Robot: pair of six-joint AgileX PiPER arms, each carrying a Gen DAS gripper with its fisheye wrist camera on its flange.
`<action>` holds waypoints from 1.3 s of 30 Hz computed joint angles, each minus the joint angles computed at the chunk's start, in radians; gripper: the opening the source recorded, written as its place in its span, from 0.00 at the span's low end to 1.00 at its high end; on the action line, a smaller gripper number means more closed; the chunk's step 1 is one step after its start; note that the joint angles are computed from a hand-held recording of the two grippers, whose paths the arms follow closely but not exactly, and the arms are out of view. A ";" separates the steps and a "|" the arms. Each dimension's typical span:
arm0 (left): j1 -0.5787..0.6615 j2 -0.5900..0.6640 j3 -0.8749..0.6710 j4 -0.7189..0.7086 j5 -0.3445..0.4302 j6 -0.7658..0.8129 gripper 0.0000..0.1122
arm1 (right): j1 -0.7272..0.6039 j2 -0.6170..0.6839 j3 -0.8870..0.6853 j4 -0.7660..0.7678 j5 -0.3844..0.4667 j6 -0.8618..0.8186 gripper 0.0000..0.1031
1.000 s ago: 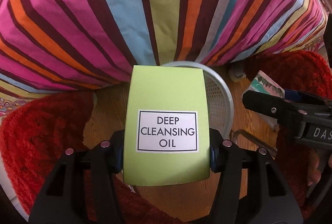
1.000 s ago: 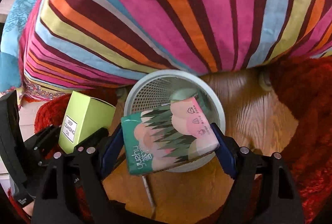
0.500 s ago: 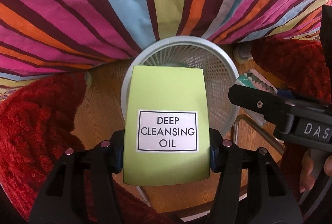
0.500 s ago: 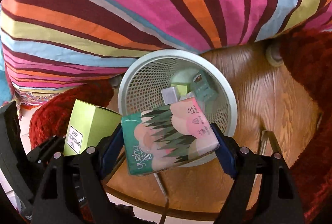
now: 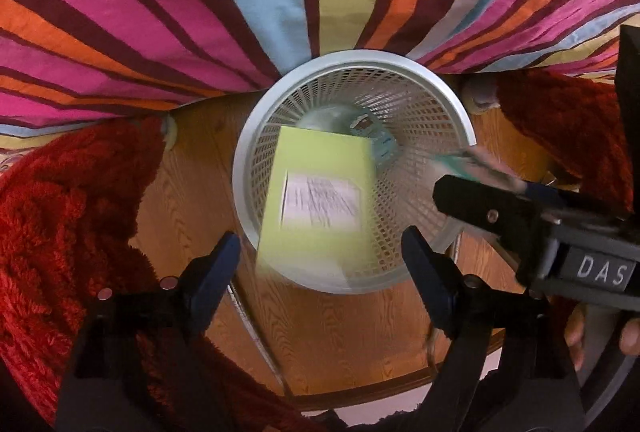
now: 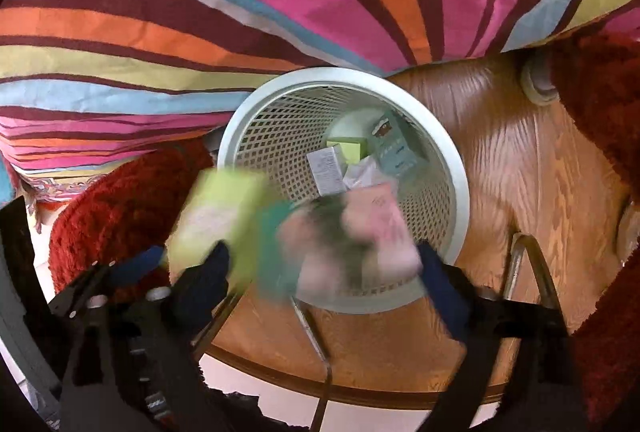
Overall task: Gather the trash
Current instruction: 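Carry both boxes over the wastebasket and open both tools to drop them, then raise both tools from the wastebasket back toward the bed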
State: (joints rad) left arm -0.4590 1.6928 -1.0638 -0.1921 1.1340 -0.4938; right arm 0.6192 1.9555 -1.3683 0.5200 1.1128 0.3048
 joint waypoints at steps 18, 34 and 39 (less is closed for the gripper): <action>-0.017 -0.080 0.002 0.064 -0.007 -0.060 0.72 | -0.024 -0.172 0.076 -0.032 -0.154 0.032 0.92; 0.025 -0.337 -0.159 0.289 -0.057 -0.134 0.72 | -0.037 -0.292 -0.284 -0.426 -0.226 -0.073 0.93; 0.110 -0.272 -0.290 0.302 -0.071 -0.067 0.72 | -0.057 -0.177 -0.481 -0.492 -0.182 -0.124 0.93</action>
